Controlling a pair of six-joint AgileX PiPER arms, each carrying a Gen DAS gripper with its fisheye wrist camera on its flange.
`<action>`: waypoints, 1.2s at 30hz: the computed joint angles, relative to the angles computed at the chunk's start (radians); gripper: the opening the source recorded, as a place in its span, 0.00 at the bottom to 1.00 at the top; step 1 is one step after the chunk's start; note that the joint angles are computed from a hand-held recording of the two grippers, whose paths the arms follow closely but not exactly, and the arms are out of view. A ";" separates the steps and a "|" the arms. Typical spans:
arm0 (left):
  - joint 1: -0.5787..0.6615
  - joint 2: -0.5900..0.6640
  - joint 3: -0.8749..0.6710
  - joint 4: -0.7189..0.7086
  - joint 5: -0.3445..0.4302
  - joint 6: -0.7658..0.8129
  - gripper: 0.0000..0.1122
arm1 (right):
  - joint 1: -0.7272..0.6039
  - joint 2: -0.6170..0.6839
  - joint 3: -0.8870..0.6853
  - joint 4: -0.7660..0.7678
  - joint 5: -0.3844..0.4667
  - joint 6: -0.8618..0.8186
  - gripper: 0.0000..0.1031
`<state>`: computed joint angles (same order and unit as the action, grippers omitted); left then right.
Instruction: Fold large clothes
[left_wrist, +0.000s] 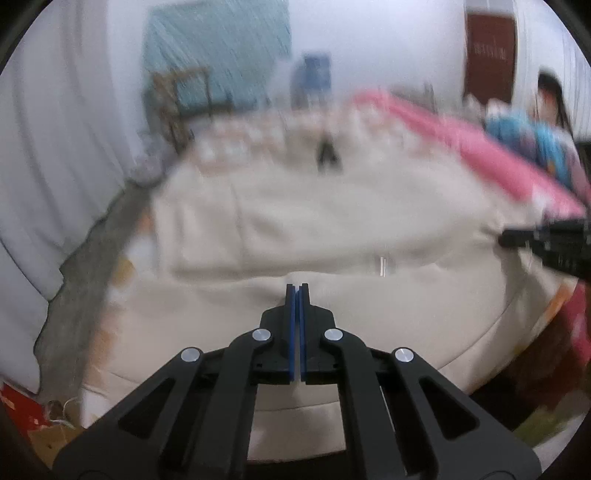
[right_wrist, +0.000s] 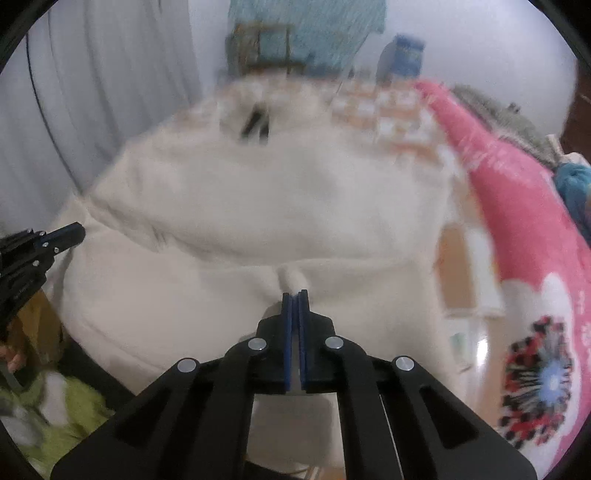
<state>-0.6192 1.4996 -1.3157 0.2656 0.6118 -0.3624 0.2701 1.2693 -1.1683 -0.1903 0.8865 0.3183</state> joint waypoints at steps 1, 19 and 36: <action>0.011 -0.002 -0.015 -0.015 -0.011 0.011 0.01 | 0.006 -0.018 -0.018 -0.019 0.005 0.019 0.03; -0.084 0.199 0.003 0.427 -0.048 -0.378 0.02 | -0.008 0.059 0.049 -0.160 -0.120 0.174 0.25; 0.039 0.126 0.066 0.136 -0.121 -0.086 0.12 | -0.018 0.136 0.074 0.038 -0.221 -0.008 0.28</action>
